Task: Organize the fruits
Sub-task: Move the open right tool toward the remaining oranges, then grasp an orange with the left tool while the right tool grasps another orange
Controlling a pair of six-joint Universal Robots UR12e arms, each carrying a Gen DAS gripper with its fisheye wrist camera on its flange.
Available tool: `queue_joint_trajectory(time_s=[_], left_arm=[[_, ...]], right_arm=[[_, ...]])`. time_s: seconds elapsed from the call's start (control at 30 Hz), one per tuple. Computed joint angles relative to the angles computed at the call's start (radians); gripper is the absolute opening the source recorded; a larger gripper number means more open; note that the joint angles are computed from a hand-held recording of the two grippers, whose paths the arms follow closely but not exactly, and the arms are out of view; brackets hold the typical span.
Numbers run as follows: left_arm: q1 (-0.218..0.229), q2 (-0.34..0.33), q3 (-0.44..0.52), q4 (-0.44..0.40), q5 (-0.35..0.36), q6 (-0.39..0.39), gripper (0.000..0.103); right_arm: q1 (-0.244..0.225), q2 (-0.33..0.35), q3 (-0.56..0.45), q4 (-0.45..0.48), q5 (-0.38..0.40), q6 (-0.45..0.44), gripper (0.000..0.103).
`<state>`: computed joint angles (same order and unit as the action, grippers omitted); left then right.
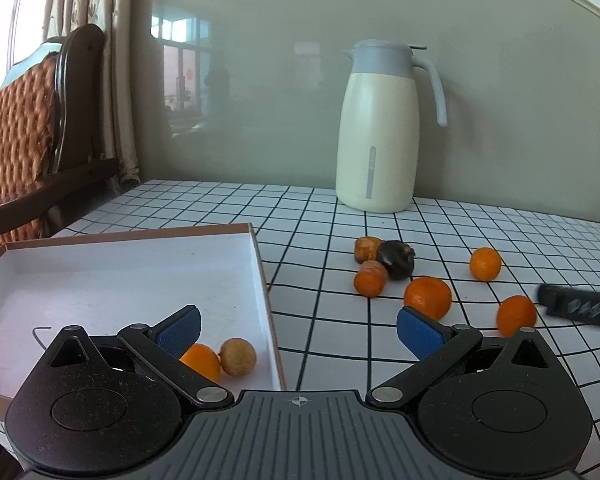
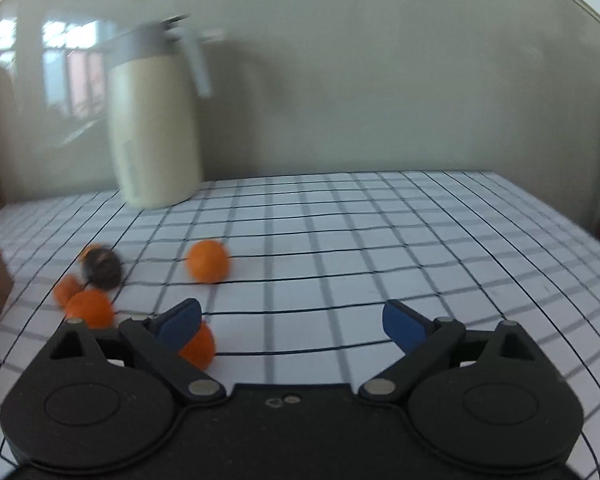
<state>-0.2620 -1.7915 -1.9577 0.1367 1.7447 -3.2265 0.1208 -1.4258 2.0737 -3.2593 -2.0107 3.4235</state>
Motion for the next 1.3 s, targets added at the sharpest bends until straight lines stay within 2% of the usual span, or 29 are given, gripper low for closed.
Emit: queue_joint_trajectory(time_s=[0.13,0.2,0.3,0.57,0.7,0.8,0.9,0.93,1.0,1.1,1.3], left_arm=[[-0.004,-0.002,0.002,0.003,-0.005,0.000,0.103],[-0.006,-0.004,0.003,0.004,-0.008,0.002,0.103],[-0.012,-0.010,0.007,0.005,-0.013,0.011,0.103],[-0.029,-0.030,0.025,0.000,-0.028,0.029,0.103],[-0.041,-0.044,0.037,0.011,0.002,0.043,0.103],[-0.034,-0.045,0.044,0.003,-0.044,0.042,0.103],[-0.044,-0.060,0.049,0.049,-0.023,0.098,0.103],[-0.042,-0.061,0.052,0.041,-0.038,0.099,0.102],[-0.039,-0.061,0.057,0.015,-0.065,0.088,0.083],[-0.037,-0.068,0.071,-0.027,-0.084,0.067,0.080],[-0.045,-0.094,0.101,-0.022,-0.100,0.086,0.079]], right_arm=[[-0.042,-0.036,0.047,-0.082,0.093,0.056,0.091],[-0.053,-0.042,0.059,-0.113,0.119,0.057,0.091],[-0.055,-0.042,0.061,-0.115,0.142,0.039,0.088],[-0.062,-0.043,0.058,-0.089,0.232,-0.003,0.066],[-0.063,-0.041,0.056,-0.081,0.258,-0.015,0.060],[-0.065,-0.041,0.053,-0.075,0.274,-0.011,0.058],[-0.067,-0.038,0.050,-0.075,0.290,-0.014,0.053],[-0.065,-0.036,0.047,-0.072,0.292,-0.017,0.051],[-0.063,-0.031,0.041,-0.066,0.294,-0.022,0.051],[-0.059,-0.026,0.035,-0.062,0.297,-0.033,0.050],[-0.062,-0.016,0.021,-0.040,0.298,-0.019,0.048]])
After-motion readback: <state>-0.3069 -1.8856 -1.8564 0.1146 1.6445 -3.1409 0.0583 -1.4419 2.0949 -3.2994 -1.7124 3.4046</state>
